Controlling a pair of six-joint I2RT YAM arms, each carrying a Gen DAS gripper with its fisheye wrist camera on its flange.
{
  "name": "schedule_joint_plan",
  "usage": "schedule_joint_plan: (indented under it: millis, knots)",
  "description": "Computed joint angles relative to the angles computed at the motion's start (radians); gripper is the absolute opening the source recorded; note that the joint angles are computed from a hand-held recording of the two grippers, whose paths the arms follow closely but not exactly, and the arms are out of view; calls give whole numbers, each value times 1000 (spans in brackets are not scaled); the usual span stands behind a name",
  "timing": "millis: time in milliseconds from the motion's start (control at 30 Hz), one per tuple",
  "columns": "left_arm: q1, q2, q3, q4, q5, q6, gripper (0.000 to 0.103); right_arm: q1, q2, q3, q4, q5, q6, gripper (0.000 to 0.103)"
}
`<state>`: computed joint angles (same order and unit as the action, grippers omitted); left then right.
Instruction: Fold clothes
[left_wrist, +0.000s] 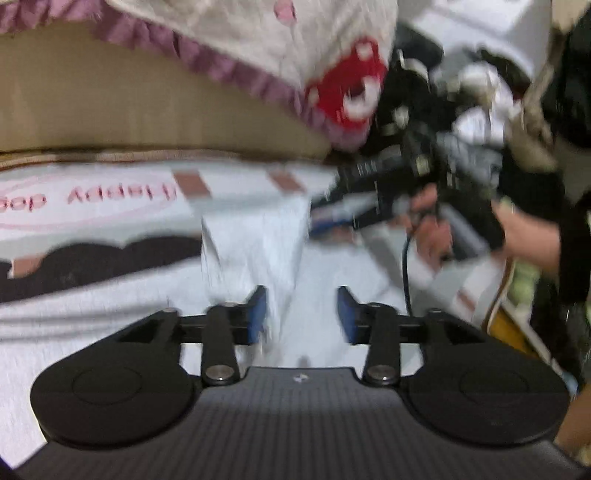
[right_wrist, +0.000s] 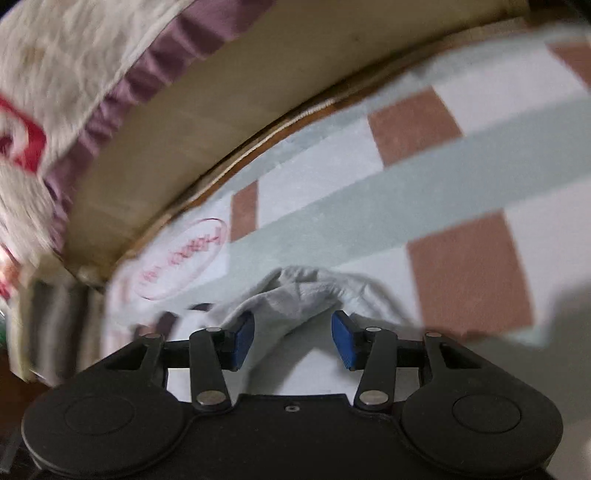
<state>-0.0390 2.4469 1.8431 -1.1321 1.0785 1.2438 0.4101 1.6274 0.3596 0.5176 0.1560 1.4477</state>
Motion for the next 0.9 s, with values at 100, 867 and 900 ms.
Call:
schedule_joint_plan:
  millis: [100,867,900]
  knots:
    - [-59,-37,-77,246,-20,-208,56,11,38,-87,214,5,179,57]
    - [-239,-144,-337,278,-112,173,16,-108,201,31,245,-147,157,66]
    - [-237,-142,-343,210,-134,251,19,-106,205,22,265,-134,141,66]
